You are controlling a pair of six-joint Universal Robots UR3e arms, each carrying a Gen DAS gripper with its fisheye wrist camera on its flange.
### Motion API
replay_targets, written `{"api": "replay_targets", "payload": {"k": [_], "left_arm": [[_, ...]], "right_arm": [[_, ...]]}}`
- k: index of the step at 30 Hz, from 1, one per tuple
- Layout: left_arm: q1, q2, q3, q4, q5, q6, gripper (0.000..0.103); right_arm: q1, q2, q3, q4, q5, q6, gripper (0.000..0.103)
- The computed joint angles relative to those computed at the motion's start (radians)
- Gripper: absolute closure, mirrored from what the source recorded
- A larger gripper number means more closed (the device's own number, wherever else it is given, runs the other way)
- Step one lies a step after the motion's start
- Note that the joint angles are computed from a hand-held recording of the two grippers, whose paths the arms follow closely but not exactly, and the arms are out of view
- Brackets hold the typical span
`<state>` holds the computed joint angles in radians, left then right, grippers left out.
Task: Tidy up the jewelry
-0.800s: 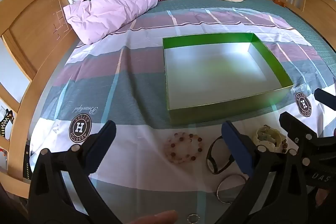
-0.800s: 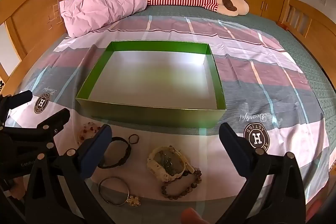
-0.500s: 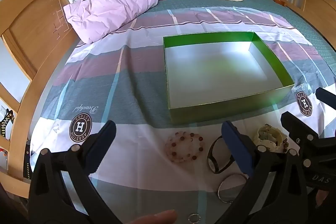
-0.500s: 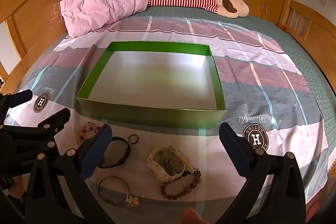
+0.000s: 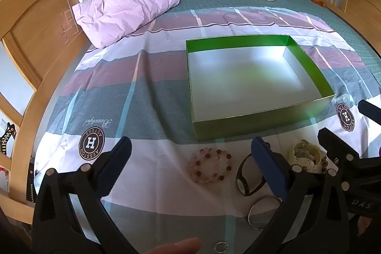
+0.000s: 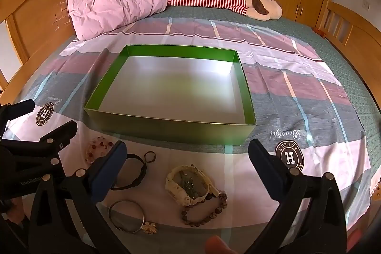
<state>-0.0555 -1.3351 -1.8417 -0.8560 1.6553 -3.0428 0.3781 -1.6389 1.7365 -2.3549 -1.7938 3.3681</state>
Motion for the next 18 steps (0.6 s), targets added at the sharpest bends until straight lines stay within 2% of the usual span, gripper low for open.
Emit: {"api": "replay_targets", "payload": {"k": [14, 18], "left_arm": [[-0.003, -0.006, 0.007, -0.005, 0.002, -0.002, 0.002], [0.020, 0.012, -0.045, 0.029, -0.011, 0.018, 0.002]], "right_arm": [[-0.033, -0.006, 0.013, -0.008, 0.017, -0.029, 0.001], [-0.012, -0.005, 0.017, -0.011, 0.006, -0.015, 0.001]]}}
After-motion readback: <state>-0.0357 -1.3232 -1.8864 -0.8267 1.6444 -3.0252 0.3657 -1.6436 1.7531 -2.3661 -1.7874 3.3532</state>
